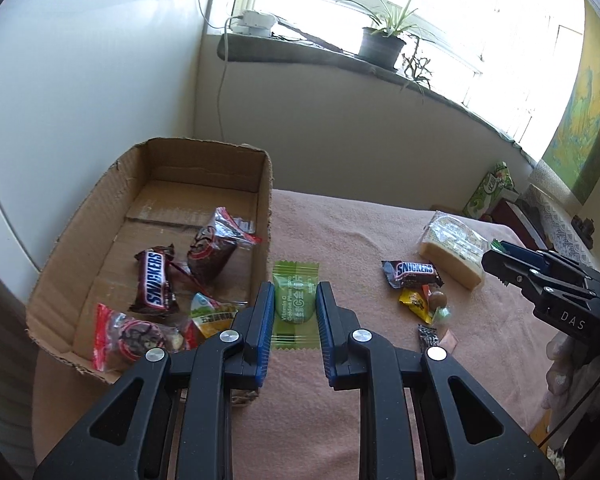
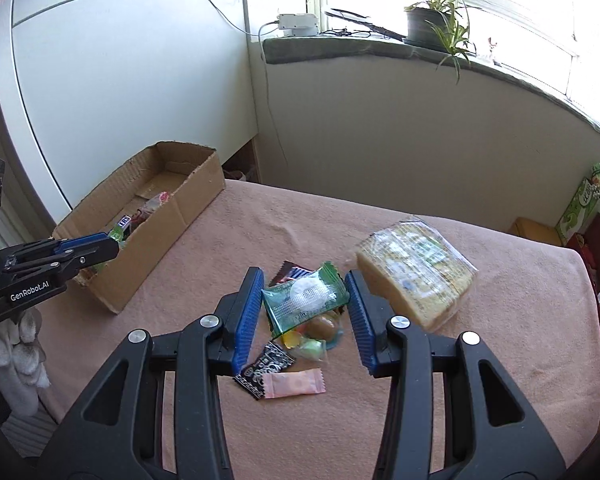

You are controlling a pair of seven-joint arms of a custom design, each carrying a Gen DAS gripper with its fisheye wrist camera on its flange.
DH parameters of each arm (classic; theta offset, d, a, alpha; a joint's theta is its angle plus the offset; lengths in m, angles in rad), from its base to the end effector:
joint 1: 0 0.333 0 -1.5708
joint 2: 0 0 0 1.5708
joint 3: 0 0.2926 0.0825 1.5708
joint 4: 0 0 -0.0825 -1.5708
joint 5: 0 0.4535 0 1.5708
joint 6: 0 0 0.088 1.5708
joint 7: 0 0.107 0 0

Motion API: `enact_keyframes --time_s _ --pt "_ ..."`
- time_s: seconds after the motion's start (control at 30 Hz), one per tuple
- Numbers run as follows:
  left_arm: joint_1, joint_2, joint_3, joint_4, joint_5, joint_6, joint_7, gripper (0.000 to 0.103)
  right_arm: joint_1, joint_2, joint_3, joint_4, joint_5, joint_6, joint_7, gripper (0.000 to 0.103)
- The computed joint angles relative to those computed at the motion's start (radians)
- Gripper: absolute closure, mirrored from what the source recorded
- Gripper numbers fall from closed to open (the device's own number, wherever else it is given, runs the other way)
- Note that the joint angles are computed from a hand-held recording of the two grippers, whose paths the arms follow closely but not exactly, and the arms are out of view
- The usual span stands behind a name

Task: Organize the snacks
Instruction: 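Carry both green packets into the box and open both tools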

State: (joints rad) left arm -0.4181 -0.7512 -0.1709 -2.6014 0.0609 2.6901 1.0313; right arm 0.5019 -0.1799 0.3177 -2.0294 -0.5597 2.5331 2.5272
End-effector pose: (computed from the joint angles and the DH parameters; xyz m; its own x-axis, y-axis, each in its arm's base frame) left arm 0.3791 -0.2606 0.5464 -0.1911 -0.9556 0.2242 -0.7008 -0.0271 -0.7128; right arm 0.4153 0.4672 0.5550 0.2600 -0.9629 -0.0715 -0.6710 -0.1270 -0.7305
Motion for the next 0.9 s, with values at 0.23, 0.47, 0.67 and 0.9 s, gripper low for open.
enact_keyframes --time_s 0.23,0.47,0.67,0.9 --pt "0.065 -0.068 0.017 -0.048 0.027 -0.015 -0.021 0.084 0.07 0.176 -0.018 0.192 -0.033 0.012 -0.054 0.059" --pt "0.104 -0.106 0.035 -0.077 0.04 -0.032 -0.022 0.084 0.173 0.325 -0.078 0.363 -0.007 0.014 -0.132 0.059" --pt "0.123 -0.115 0.049 -0.09 0.036 -0.038 -0.02 0.084 0.246 0.46 -0.125 0.517 0.06 0.007 -0.226 0.059" --pt "0.127 -0.103 0.063 -0.087 0.023 -0.035 -0.001 0.084 0.315 0.6 -0.177 0.69 0.154 -0.025 -0.329 0.059"
